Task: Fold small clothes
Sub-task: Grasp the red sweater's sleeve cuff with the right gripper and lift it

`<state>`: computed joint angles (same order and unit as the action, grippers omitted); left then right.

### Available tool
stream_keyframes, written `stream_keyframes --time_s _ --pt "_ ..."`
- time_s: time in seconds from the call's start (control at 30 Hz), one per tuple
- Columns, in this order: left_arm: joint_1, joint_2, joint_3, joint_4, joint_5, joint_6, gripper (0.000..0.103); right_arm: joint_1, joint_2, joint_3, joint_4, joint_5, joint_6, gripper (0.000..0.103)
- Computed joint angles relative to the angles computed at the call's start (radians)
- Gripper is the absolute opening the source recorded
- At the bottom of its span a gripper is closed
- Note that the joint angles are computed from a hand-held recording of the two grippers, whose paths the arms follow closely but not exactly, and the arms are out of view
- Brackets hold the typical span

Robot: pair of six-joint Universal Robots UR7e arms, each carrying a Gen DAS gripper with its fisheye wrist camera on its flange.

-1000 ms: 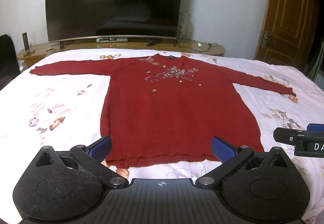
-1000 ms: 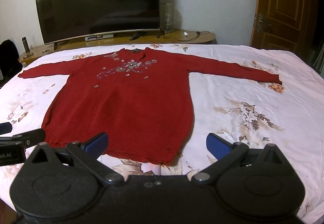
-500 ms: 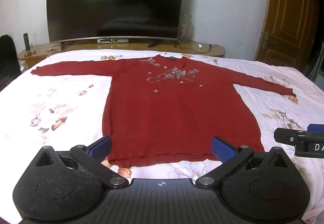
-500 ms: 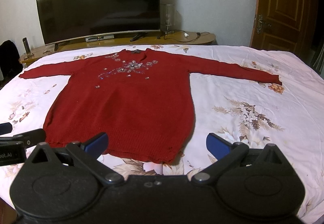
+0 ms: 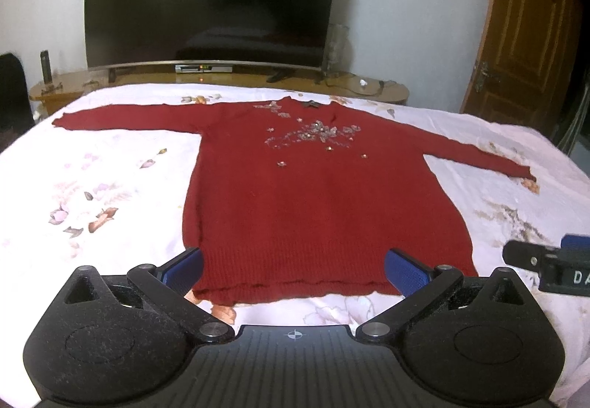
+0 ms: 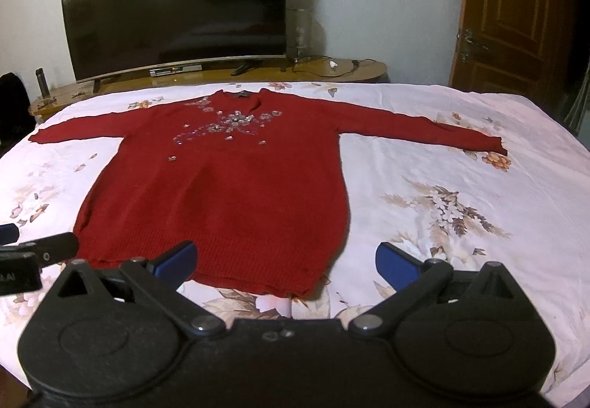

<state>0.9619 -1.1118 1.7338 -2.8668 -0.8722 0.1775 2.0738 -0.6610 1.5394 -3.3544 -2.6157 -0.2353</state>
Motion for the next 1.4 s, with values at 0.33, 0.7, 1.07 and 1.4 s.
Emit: stream_keyframes --time_s 0.33,0.7,1.07,1.4 --pt "0.087 0.15 -0.237 0.063 -0.185 -0.007 0.103 -0.065 -0.012 -0.035 -0.192 -0.002 -0.11 0.102" --pt "0.147 0.444 -0.684 0.226 -0.168 -0.011 0.103 -0.236 -0.043 -0.178 -0.105 0.096 -0.049 0.102" --pt "0.224 0.708 -1.165 0.505 -0.076 -0.035 0.103 -0.465 -0.046 -0.402 -0.11 0.289 0.138 0.055" --pt "0.254 0.86 -1.435 0.626 -0.03 -0.076 0.103 -0.619 -0.053 -0.44 -0.029 0.459 0.47 0.041"
